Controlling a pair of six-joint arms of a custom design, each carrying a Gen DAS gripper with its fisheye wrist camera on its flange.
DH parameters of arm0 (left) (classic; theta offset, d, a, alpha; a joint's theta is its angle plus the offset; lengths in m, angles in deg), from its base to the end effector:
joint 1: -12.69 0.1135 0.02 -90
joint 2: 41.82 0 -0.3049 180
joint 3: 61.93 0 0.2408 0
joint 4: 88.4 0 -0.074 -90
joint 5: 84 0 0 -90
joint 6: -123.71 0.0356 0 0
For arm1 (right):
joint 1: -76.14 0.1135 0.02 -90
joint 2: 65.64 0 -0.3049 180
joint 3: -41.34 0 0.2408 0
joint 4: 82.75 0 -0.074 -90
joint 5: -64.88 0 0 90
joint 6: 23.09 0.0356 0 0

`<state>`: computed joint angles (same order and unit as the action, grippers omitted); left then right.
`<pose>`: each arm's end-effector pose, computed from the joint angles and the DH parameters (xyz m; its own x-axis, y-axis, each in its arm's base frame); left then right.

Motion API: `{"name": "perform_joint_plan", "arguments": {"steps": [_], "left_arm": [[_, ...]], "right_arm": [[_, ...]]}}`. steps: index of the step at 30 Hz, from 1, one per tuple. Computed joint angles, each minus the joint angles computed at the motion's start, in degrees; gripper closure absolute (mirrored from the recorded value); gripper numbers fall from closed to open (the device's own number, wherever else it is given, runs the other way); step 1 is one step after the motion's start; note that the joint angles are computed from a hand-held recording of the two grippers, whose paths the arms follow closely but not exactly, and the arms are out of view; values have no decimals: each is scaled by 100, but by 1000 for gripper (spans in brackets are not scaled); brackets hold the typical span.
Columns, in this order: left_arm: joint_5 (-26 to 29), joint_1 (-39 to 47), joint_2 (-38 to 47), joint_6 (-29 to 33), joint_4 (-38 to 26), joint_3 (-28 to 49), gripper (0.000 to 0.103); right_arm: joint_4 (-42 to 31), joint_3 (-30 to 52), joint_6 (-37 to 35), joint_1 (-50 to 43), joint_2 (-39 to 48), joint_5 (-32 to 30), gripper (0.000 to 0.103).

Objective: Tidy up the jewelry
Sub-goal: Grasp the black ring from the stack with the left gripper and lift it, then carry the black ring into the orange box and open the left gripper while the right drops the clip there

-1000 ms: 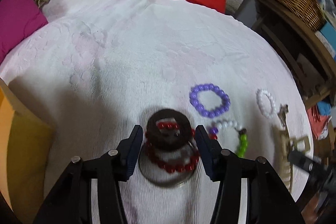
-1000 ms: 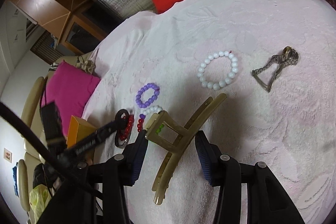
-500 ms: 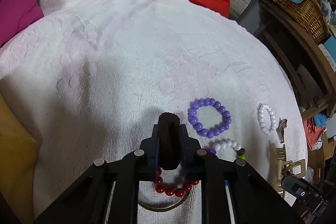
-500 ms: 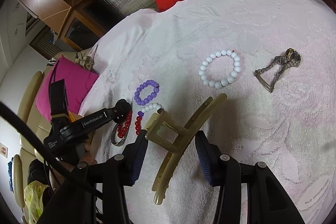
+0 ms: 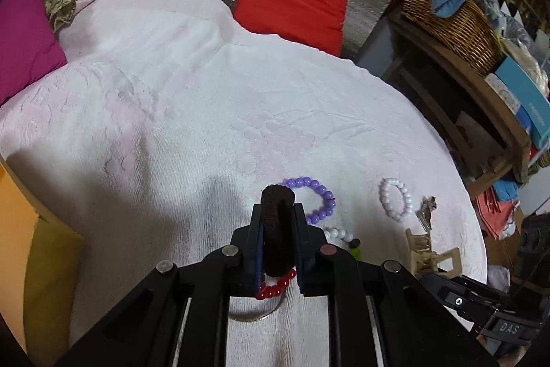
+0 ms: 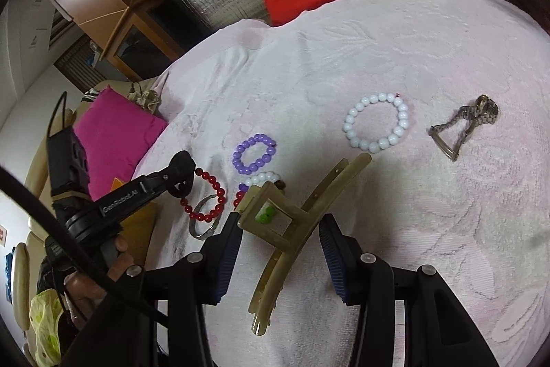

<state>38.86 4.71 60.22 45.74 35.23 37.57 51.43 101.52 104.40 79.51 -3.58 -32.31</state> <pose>0.3715 -0.0716 0.3120 -0.7473 0.2815 -0.6019 0.5622 0.7508 -0.3468 0.1908 0.0157 0.2941 -0.6725 0.5653 -0.4777 0.3364 0.8084 0.4831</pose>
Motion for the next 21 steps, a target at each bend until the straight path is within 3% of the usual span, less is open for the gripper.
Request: {"name": "perform_joint_plan", "arguments": {"steps": [11,16,21], "left_arm": [[292,267,-60,355,-433,53,86],[408,364,-105,397,-515,70,77],[458,429,-138,427,-481,49,75]], "right_arm": [[114,46,192,517,232,352,53],[188,50,253,615,306,381,53],[222,69,282,712,386,385,53]]}}
